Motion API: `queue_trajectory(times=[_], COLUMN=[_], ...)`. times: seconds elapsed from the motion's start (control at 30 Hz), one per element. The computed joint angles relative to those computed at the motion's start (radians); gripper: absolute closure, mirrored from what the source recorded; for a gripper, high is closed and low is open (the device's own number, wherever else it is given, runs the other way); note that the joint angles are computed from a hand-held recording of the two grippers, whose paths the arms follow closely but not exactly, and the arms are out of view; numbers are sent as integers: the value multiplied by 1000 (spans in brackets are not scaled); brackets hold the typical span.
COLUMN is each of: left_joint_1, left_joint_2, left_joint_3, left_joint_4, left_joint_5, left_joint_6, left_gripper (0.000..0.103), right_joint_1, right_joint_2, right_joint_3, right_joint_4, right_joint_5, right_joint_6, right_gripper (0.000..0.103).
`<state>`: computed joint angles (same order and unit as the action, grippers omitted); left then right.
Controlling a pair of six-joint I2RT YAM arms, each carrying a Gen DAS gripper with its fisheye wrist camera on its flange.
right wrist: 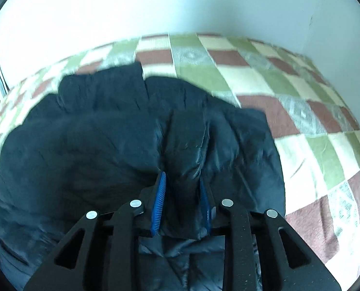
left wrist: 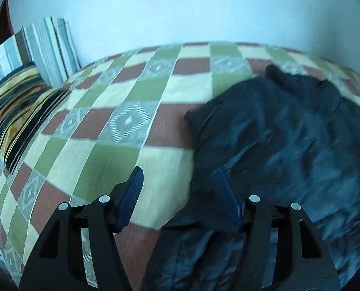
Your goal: Fold large clothes
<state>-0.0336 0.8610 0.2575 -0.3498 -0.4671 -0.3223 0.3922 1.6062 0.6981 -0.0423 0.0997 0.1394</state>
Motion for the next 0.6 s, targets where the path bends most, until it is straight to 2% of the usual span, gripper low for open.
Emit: queue_trajectory(times=[0.23,0.33,0.4,0.47,0.6], left_joint_1=[-102,-106,-112,-109,-97], left_joint_2=[371,386,356,340,304], left_joint_3=[111,107,88,77,62], left_joint_4=[205,215,219,216,203], left_joint_5=[-51,-39,-36,-32,-23], left_joint_6=[-44,-61,-59,-54,-39], left_gripper=[40,40,40,40,40], right_joint_1=[49,0,-27,-52,-86], right_joint_2=[100,105,99,79,17], right_joint_3=[113,116,86,53,-8], right_joint_4=[-17,-64,-70,-70,-80], right_joint_5=[50,-3,-31,-80,-135], right_joint_6=[-13,1,-31,-39,-33], right_gripper=[75,75,85,90,91])
